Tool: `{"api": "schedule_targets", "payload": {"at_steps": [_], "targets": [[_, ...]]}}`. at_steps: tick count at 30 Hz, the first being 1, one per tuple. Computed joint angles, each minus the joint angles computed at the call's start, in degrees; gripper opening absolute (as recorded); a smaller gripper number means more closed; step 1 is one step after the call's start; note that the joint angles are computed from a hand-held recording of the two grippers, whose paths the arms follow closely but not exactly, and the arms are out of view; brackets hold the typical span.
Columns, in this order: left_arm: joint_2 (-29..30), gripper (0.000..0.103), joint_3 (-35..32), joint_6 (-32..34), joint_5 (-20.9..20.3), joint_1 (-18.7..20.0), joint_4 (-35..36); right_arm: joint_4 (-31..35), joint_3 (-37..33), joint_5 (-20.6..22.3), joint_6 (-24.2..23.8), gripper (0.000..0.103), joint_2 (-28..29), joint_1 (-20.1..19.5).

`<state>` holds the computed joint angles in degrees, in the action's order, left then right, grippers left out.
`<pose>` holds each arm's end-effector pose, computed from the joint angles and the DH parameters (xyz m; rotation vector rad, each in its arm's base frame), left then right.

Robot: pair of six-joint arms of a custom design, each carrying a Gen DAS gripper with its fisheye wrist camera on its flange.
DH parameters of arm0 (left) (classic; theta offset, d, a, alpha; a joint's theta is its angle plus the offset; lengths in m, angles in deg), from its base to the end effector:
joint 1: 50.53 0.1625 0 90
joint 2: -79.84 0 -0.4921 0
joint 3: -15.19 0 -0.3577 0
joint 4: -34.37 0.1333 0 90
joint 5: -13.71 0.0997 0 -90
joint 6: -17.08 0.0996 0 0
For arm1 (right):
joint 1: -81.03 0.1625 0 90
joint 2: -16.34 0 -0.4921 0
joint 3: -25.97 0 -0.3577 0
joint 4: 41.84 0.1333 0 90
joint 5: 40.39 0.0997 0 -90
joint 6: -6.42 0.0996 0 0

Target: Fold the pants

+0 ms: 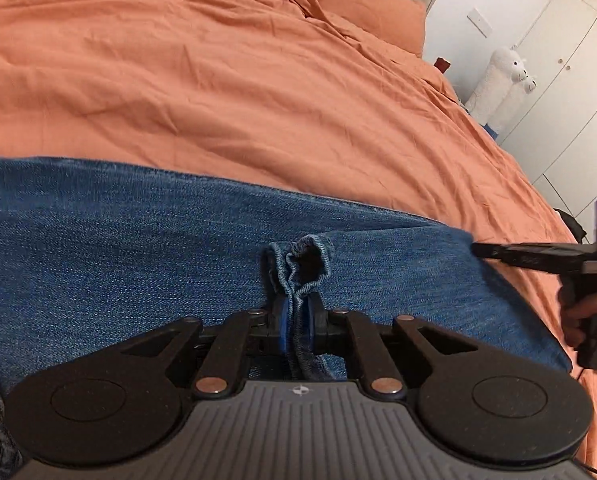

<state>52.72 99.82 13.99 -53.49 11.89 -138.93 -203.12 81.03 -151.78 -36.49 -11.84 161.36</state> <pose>-0.1994 -0.7531 0.0458 0.4641 2.7436 -0.7619 -0.0537 -0.8926 0.2367 0.5077 -2.3458 0.6754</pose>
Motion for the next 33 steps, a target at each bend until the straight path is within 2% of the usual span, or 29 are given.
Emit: {"api": "schedule_targets", "payload": {"at_steps": [2, 5, 8, 10, 12, 17, 20, 21, 23, 26, 28, 33], "targets": [[-0.2, 0.017, 0.1, -0.8, 0.4, 0.0, 0.4, -0.5, -0.6, -0.5, -0.7, 0.002, 1.0, -0.1], [-0.5, 0.02, -0.5, -4.6, 0.7, -0.2, 2.0, -0.2, -0.9, -1.3, -0.4, 0.002, 1.3, 0.1], [-1.8, 0.023, 1.2, -7.5, 3.7, -1.8, 2.1, -0.3, 0.2, -2.2, 1.2, 0.004, 0.1, 0.8], [-3.0, 0.024, 3.4, -6.1, 6.3, -3.3, 0.7, -1.9, 4.5, 0.6, 2.8, 0.008, -2.9, 0.6], [-4.7, 0.024, 6.4, -4.3, 6.4, -4.5, -0.8, -3.3, 11.0, 3.5, 2.7, 0.008, -7.2, 0.1], [-7.1, 0.024, 11.7, -3.0, 6.5, -8.4, -2.0, -6.3, 26.0, 7.6, -3.3, 0.004, -16.4, -0.9], [-6.9, 0.024, 13.5, -2.9, 6.8, -10.5, -1.4, -9.0, 33.3, 8.4, -7.7, 0.004, -20.2, -1.4], [-6.4, 0.024, 13.6, -2.8, 7.6, -11.0, -0.6, -9.7, 34.8, 8.2, -9.0, 0.004, -20.8, -1.5], [-4.8, 0.017, 12.4, -3.8, 10.3, -11.6, 2.0, -11.4, 37.7, 7.3, -10.7, 0.004, -21.6, -1.9], [-4.0, 0.01, 11.7, -7.5, 13.1, -11.3, 6.4, -12.9, 39.3, 6.4, -11.6, 0.004, -21.3, -2.8], [-3.8, 0.006, 11.4, -9.1, 13.5, -10.9, 9.1, -12.8, 39.1, 5.1, -12.7, 0.004, -20.5, -3.0], [-3.0, 0.006, 11.1, -10.3, 13.4, -9.9, 11.0, -13.5, 38.1, 2.7, -17.3, 0.003, -18.2, -3.3]]}}
